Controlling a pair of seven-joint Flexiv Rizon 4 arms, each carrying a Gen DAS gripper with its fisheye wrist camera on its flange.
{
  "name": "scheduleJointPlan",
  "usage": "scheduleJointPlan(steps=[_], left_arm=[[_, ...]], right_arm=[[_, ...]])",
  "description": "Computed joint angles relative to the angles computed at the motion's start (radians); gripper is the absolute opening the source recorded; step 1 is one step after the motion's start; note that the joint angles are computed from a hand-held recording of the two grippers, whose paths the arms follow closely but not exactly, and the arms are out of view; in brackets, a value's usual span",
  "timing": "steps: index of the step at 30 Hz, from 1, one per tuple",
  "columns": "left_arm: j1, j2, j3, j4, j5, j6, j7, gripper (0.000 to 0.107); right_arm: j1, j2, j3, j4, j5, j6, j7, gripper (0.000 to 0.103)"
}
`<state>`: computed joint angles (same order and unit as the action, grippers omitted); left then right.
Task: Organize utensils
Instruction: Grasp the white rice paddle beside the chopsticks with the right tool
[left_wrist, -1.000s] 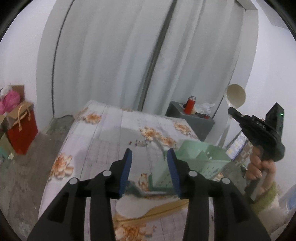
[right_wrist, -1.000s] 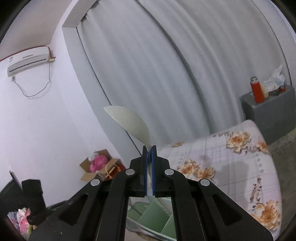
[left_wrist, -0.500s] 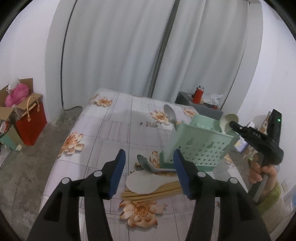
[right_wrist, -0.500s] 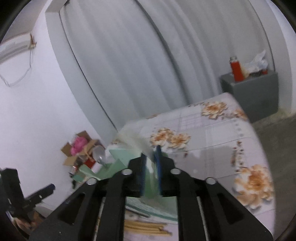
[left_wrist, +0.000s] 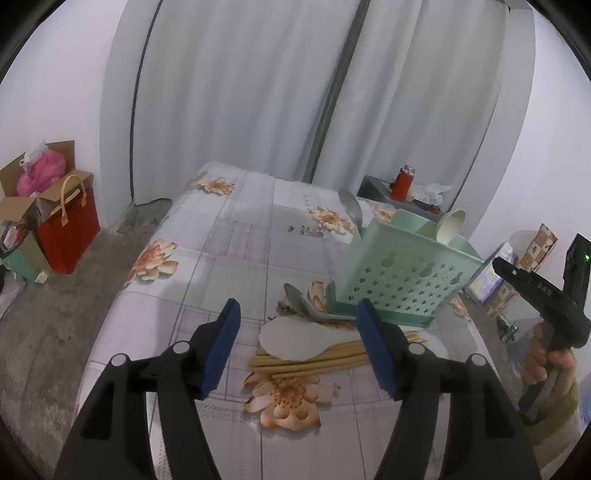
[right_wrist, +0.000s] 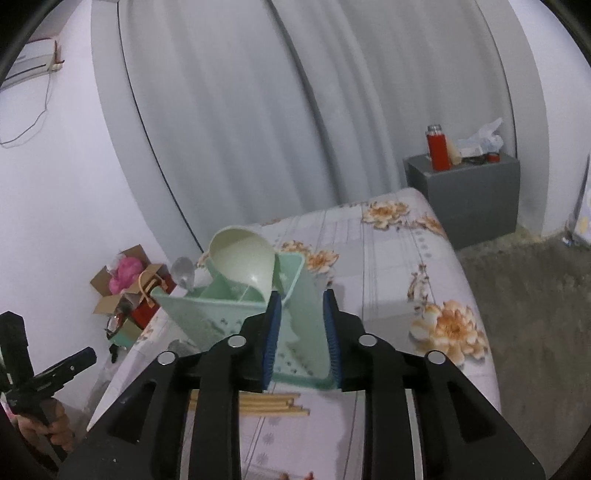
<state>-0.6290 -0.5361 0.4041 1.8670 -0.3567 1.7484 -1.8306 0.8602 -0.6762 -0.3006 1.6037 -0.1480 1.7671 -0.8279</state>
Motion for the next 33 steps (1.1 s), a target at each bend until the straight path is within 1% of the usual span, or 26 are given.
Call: scheduleJointPlan(steps=[2, 6, 10, 13, 14, 16, 18, 19, 23, 25, 27, 31, 32, 33], left_arm=[[-0.001, 0.004, 0.002, 0.011, -0.002, 0.005, -0.006, 0.064], [0.004, 0.009, -0.004, 0.025, -0.013, 0.003, -0.014, 0.064], [0.019, 0.009, -0.016, 0.031, -0.010, -0.008, -0.024, 0.064], [0.037, 0.010, -0.030, 0.037, -0.007, -0.015, -0.040, 0.064], [0.052, 0.012, -0.045, 0.039, -0.007, -0.019, -0.046, 0.064], [0.109, 0.022, -0.104, 0.049, -0.002, -0.020, -0.060, 0.064], [0.186, 0.032, -0.187, 0.063, 0.001, -0.015, -0.073, 0.064], [0.209, 0.034, -0.211, 0.067, 0.002, -0.016, -0.081, 0.064], [0.250, 0.031, -0.247, 0.074, 0.010, -0.028, -0.107, 0.063], [0.311, 0.032, -0.315, 0.080, 0.019, -0.022, -0.111, 0.059], [0.375, 0.030, -0.387, 0.084, 0.027, -0.010, -0.112, 0.053], [0.403, 0.017, -0.418, 0.077, 0.037, -0.009, -0.116, 0.043], [0.398, 0.014, -0.411, 0.074, 0.038, -0.016, -0.116, 0.038], [0.371, 0.009, -0.378, 0.066, 0.037, -0.031, -0.118, 0.033]], right_arm=[[-0.019, 0.001, 0.037, -0.005, -0.020, -0.015, -0.014, 0.033], [-0.025, 0.002, 0.073, 0.000, -0.072, -0.055, -0.037, 0.037], [-0.083, -0.018, 0.181, -0.029, -0.134, -0.103, -0.063, 0.038], [-0.113, -0.038, 0.245, -0.054, -0.170, -0.130, -0.081, 0.038], [-0.128, -0.046, 0.273, -0.066, -0.179, -0.137, -0.090, 0.038], [-0.166, -0.064, 0.341, -0.094, -0.196, -0.158, -0.115, 0.038], [-0.165, -0.072, 0.355, -0.104, -0.206, -0.164, -0.127, 0.038], [-0.163, -0.076, 0.357, -0.108, -0.209, -0.166, -0.130, 0.038], [-0.180, -0.110, 0.402, -0.158, -0.228, -0.197, -0.173, 0.038], [-0.196, -0.127, 0.439, -0.189, -0.231, -0.220, -0.204, 0.038], [-0.201, -0.139, 0.456, -0.210, -0.229, -0.234, -0.228, 0.038], [-0.193, -0.158, 0.471, -0.248, -0.235, -0.266, -0.286, 0.038], [-0.189, -0.162, 0.470, -0.255, -0.237, -0.270, -0.300, 0.038], [-0.182, -0.170, 0.468, -0.269, -0.242, -0.278, -0.314, 0.038]])
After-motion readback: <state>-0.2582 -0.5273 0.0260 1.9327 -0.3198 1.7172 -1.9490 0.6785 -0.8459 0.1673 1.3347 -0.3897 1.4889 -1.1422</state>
